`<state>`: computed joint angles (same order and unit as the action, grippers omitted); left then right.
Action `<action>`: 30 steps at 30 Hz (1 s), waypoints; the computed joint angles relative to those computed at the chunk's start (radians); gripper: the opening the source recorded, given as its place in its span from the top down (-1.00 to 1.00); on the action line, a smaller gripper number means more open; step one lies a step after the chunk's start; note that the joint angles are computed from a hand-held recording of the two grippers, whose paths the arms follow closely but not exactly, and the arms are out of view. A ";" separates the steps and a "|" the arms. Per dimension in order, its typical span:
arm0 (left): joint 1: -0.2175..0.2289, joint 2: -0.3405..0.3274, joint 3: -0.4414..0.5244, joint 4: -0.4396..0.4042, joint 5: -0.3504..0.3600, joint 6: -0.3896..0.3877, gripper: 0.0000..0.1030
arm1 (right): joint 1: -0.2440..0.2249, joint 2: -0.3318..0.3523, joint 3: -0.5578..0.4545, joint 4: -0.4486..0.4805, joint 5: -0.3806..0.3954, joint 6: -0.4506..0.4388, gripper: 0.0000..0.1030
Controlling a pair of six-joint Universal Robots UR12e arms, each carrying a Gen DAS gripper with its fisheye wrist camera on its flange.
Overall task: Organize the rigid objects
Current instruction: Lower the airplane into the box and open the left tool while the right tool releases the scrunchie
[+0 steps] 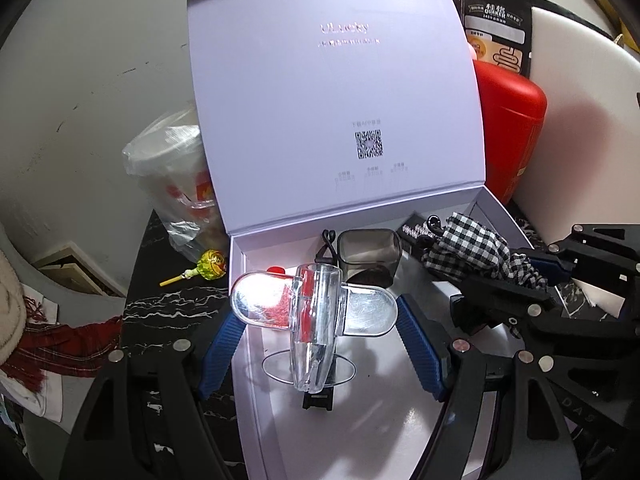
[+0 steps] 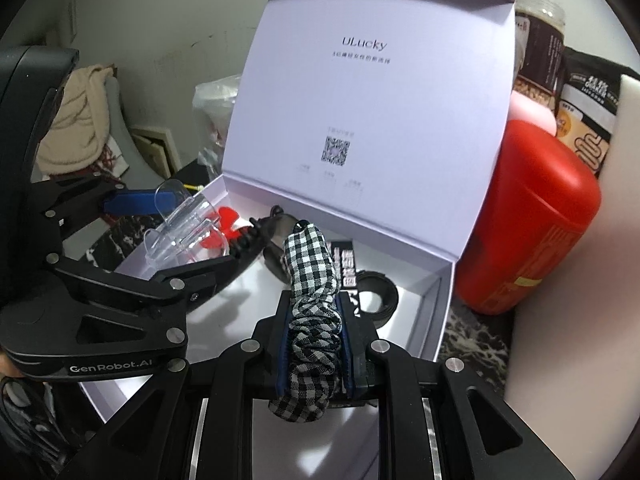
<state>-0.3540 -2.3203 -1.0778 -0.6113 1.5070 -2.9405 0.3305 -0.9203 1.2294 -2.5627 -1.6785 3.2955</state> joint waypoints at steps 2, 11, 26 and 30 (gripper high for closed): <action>-0.001 -0.002 0.003 -0.006 0.003 0.002 -0.46 | 0.000 0.001 0.000 0.002 0.003 -0.004 0.62; -0.005 -0.016 0.026 -0.061 0.016 0.011 -0.46 | -0.002 0.008 -0.011 0.053 0.009 -0.014 0.61; 0.006 -0.046 0.092 -0.196 -0.032 -0.013 -0.46 | -0.004 0.004 -0.006 0.050 0.017 -0.017 0.60; 0.018 -0.047 0.088 -0.189 -0.059 -0.011 -0.46 | -0.003 0.005 -0.008 0.051 0.018 -0.015 0.59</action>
<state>-0.3363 -2.3672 -0.9897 -0.8007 1.4480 -2.9517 0.3274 -0.9154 1.2210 -2.5113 -1.6603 3.2803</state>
